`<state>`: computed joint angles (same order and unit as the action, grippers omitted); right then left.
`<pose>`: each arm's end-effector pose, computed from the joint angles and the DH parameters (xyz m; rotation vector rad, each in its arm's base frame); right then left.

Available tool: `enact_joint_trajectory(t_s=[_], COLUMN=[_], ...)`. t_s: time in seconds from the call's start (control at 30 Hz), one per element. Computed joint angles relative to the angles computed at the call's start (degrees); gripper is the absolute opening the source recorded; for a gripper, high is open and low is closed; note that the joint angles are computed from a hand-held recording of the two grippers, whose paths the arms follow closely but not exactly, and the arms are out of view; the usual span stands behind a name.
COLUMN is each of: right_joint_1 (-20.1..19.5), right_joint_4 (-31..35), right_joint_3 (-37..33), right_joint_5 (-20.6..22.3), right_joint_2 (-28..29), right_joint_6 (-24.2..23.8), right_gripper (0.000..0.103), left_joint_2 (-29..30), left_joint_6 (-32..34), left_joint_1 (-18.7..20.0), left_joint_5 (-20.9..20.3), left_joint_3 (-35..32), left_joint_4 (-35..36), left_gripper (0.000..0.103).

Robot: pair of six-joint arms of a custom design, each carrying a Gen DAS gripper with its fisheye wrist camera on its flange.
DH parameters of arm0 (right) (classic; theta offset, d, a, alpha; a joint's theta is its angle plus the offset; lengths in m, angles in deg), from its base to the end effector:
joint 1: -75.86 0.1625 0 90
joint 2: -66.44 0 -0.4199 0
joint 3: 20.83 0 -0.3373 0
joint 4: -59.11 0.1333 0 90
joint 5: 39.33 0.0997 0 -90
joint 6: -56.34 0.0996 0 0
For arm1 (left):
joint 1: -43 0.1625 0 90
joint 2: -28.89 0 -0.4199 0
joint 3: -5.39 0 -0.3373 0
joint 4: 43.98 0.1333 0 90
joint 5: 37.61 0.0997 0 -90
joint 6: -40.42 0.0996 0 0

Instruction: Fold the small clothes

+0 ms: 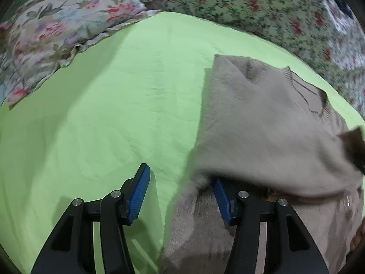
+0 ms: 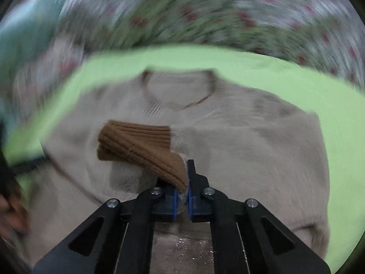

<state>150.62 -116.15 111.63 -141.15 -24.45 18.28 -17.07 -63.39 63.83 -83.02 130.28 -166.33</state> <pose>0.0077 -0.4014 0.3569 0.3947 -2.4829 0.7834 -0.2770 -0.3228 0.0122 -0.2796 2.1791 -0.8284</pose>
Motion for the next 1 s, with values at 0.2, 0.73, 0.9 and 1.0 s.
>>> enact_joint_trajectory(t_s=[0.2,0.73,0.9,1.0], right_joint_1=[-9.2,4.7,11.8,14.7], right_joint_4=[11.8,33.0,40.5,44.3], right_joint_3=[-2.9,-16.1,-27.5,-33.3], right_joint_5=[1.6,15.8,12.9,8.6], right_joint_2=[-5.0,6.0,21.8,29.3], right_joint_6=[9.2,7.7,6.7,5.2], right_gripper=[0.032,0.078,0.078,0.078], left_joint_2=[2.2,0.3,0.7,0.8], left_joint_6=[-2.9,-5.8,-5.9,-5.8], left_joint_1=[-0.7,-3.2,-3.8,-4.4], left_joint_5=[1.0,3.0,4.7,5.9], left_joint_3=[-2.0,6.1,8.6,10.7], left_joint_4=[3.0,-10.4,-15.2,-19.8], left_gripper=[0.062,0.064,0.066,0.067])
